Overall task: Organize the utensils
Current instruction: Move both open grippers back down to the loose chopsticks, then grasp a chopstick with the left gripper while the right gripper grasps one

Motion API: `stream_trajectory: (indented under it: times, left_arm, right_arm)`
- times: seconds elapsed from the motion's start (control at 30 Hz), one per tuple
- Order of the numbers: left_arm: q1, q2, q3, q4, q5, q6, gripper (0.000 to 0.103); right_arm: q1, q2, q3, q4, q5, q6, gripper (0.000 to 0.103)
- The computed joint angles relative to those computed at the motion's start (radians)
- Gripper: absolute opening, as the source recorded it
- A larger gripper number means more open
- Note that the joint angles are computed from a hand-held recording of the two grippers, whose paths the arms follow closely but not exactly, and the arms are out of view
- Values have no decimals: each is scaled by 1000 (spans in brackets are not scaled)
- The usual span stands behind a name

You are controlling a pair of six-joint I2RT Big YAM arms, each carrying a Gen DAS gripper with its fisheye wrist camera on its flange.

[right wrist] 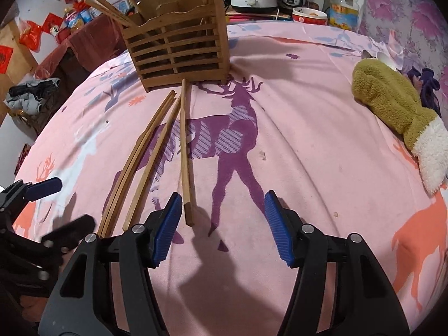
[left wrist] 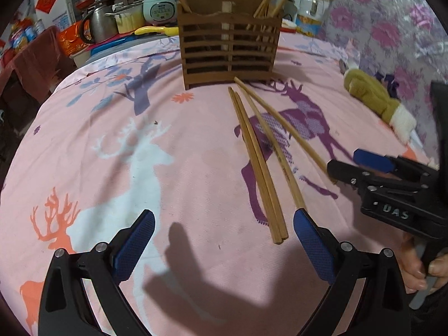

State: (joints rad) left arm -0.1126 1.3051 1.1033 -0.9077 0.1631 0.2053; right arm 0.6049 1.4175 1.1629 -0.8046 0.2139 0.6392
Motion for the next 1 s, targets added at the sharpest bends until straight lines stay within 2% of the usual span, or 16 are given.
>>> stream_trajectory:
  times: [0.17,0.3,0.47,0.6,0.7,0.77,0.8,0.87,0.9,0.93,0.97,1.0]
  left_arm:
    - [-4,41,16,-13,-41,-6,97]
    - [24,72,43,-31,-49,-46,98]
    - [88,96,79,-48,5,-103,97]
    - [82,95,80,-62,43,-75,97]
    - [52,75,59,-46,30,-40,96]
    - [35,72,51,-39,12,-27,80]
    - [27,71,46,-31,-12,-23,76]
    - [18,61,34,-7,-42,-15,50]
    - [17,57,32,-4,-36,-7,43]
    - [15,53,30,-5,-26,5,23]
    - [12,48,26,-1,-33,9,9]
    - [8,43,20,9,-54,6,8]
  right_arm:
    - [-6,-11,-8,6,-1,23,61]
    - [-27,-33,-28,16,-10,54,61]
    - [-27,-37,-31,22,-11,53,61]
    - [-27,-45,-36,26,-4,53,61]
    - [-31,-52,-41,29,-3,63,61]
    - [-34,-54,-43,30,-7,68,61]
    - [-35,-54,-43,31,-8,69,61]
    - [-36,-55,-44,32,-9,70,61]
    - [-35,-55,-44,33,-9,70,61]
    - [-35,-56,-44,34,-11,68,61]
    - [-34,-55,-44,33,-9,68,61]
    - [-34,-55,-43,32,-9,68,61]
